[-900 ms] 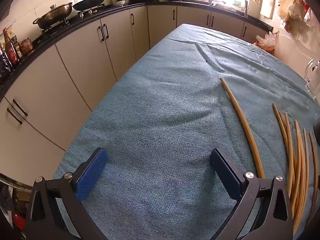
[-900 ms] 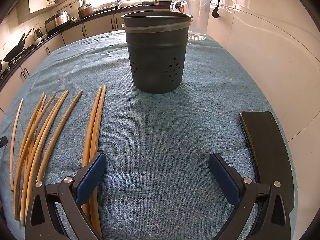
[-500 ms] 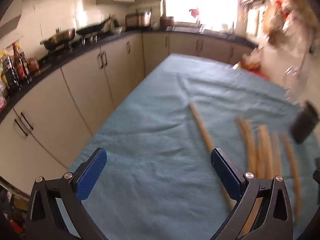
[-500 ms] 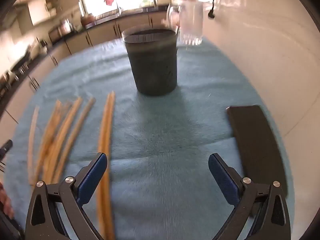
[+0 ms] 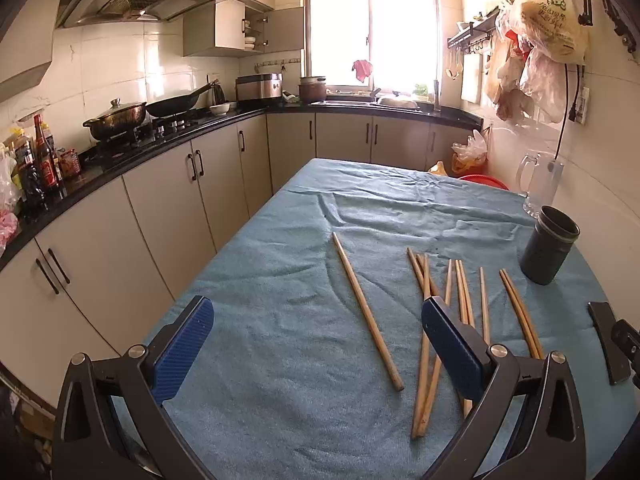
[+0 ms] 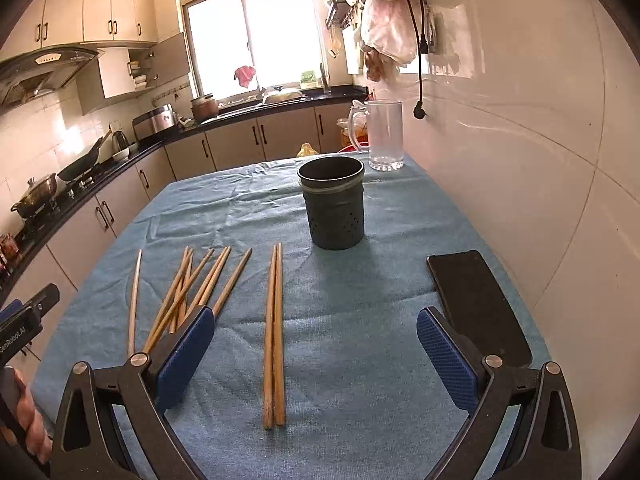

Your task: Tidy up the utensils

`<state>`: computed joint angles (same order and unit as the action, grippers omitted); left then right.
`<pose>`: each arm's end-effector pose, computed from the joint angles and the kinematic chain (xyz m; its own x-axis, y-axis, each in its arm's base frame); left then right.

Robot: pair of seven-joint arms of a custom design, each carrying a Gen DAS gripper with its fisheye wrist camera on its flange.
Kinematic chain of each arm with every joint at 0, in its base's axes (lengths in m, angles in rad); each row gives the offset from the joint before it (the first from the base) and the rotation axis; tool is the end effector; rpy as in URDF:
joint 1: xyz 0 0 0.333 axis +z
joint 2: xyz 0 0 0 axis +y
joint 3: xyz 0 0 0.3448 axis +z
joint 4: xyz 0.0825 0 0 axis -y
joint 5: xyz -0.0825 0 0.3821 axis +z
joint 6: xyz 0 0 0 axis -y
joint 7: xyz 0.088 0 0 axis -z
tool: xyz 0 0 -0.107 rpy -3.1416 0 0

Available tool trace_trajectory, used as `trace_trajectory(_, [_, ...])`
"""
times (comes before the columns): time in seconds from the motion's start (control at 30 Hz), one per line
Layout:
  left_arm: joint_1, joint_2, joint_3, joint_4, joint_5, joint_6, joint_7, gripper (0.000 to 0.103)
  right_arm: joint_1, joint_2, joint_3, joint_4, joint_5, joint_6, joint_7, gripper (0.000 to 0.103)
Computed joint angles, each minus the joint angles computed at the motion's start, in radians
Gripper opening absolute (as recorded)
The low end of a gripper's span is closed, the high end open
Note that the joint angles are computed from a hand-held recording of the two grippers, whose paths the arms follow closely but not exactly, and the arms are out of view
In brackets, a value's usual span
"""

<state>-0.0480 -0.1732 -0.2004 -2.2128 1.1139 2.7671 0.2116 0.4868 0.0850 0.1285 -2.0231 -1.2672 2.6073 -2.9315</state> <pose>0.4999 -0.1722 0.5419 0.1818 -0.9833 -0.0042 -0.5468 -0.0975 -0.8315 0.4816 0.3629 0.4809 -0.1113 -0.9838 -0.1408 -0.5653 0.1792 -0.8052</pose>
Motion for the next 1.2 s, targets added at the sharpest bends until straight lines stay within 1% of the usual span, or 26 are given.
trace_trajectory(0.17, [-0.011,0.016,-0.002,0.006,-0.019,-0.01,0.015,0.103,-0.002,0.002,-0.001,-0.001,0.005,0.013,-0.011,0.102])
trace_trajectory(0.23, [-0.012,0.018,-0.005,0.007,-0.006,-0.014,0.004,0.103,-0.004,0.004,-0.002,-0.004,-0.001,0.038,-0.007,0.103])
trace_trajectory(0.33, [-0.015,0.02,-0.004,0.005,-0.002,-0.014,0.005,0.103,0.001,0.007,0.0,0.001,0.006,0.023,-0.02,0.103])
trace_trajectory(0.4, [-0.016,0.022,-0.002,0.006,-0.003,-0.013,0.006,0.103,-0.001,0.008,-0.003,0.0,0.002,0.043,-0.02,0.102])
trace_trajectory(0.93, [-0.018,0.032,0.003,0.001,-0.015,-0.014,0.008,0.103,0.009,0.032,-0.008,0.019,0.08,0.053,-0.106,0.102])
trace_trajectory(1.2, [-0.021,0.044,0.01,0.002,-0.049,-0.008,0.039,0.103,0.01,0.048,-0.013,0.027,0.125,0.068,-0.149,0.102])
